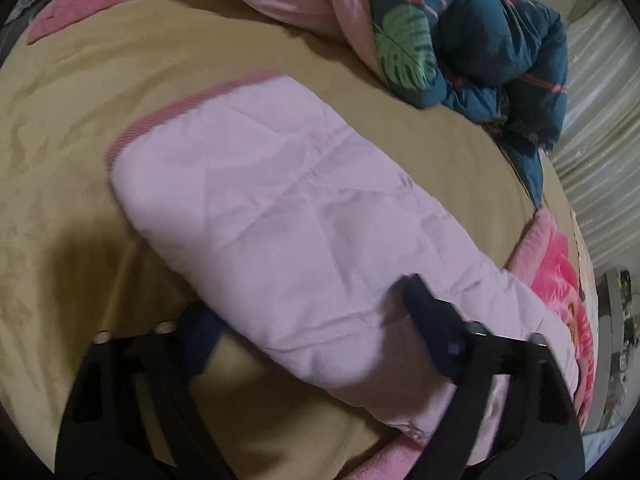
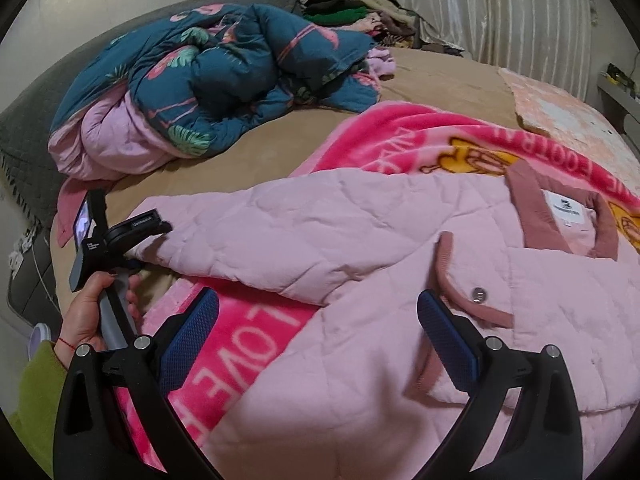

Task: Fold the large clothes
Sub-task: 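Grasp the sleeve cuff with the left gripper and lift it, then carry the raised sleeve with the left gripper across the jacket front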

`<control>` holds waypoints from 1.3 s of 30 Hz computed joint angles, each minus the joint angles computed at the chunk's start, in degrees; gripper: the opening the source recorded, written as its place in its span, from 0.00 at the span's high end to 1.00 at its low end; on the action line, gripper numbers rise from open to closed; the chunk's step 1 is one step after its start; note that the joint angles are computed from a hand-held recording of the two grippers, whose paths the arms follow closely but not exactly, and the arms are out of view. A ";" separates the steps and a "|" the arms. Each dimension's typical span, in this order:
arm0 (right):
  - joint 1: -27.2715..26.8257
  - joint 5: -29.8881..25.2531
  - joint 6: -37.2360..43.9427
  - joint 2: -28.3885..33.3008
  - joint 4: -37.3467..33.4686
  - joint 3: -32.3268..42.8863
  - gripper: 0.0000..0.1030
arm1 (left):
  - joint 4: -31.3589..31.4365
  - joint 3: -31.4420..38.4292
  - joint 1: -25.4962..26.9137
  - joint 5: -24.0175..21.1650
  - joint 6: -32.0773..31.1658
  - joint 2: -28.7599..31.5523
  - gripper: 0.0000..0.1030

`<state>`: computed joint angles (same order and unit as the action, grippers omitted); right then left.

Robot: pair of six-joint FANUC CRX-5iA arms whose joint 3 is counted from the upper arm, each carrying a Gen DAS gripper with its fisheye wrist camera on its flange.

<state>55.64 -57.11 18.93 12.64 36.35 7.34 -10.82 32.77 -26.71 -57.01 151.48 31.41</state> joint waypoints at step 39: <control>6.36 -8.74 -26.18 -21.86 14.26 -23.17 0.04 | 2.06 -0.15 -11.79 27.44 -23.63 -8.98 0.92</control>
